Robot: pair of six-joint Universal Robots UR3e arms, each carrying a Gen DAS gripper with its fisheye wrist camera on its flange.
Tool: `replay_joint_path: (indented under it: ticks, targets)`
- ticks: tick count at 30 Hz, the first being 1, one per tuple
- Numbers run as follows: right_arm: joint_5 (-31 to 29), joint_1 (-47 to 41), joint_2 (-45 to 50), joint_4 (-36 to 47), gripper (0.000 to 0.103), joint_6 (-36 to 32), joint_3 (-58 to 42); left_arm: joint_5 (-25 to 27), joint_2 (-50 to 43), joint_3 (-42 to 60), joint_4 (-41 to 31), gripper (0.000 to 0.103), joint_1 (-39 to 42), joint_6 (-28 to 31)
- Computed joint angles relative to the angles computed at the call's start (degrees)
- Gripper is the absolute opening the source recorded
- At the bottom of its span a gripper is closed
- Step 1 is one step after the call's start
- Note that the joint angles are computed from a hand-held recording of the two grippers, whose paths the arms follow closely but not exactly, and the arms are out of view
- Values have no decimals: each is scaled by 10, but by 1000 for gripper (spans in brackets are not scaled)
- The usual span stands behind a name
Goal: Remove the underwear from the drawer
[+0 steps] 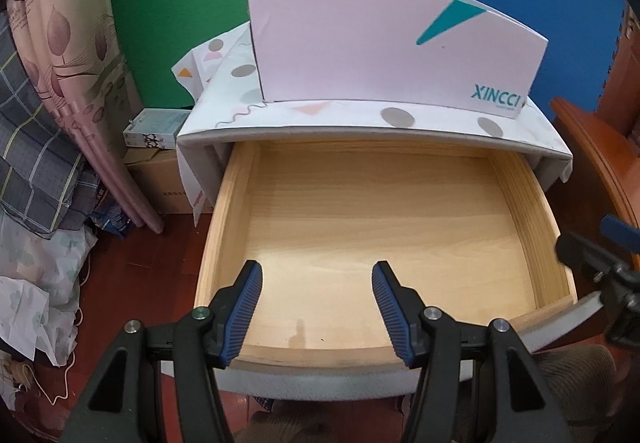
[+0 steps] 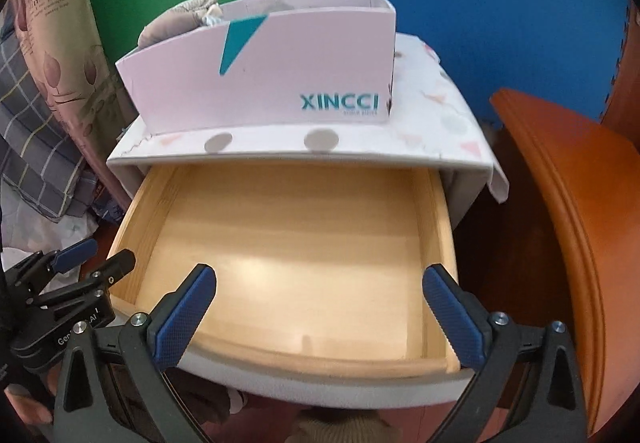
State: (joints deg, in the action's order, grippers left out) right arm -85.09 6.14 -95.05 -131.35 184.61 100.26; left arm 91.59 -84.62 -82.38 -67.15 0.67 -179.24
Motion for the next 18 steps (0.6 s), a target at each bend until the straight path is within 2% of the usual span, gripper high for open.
replay_joint_path:
  ticks: [4, 18]
  targets:
    - [13, -4, -5, 10, 103, -4, 12, -10, 5, -3, -7, 58, 3, -4]
    - [-9, 2, 16, 44, 103, -2, 2, -16, -6, 5, -15, 58, -8, 7]
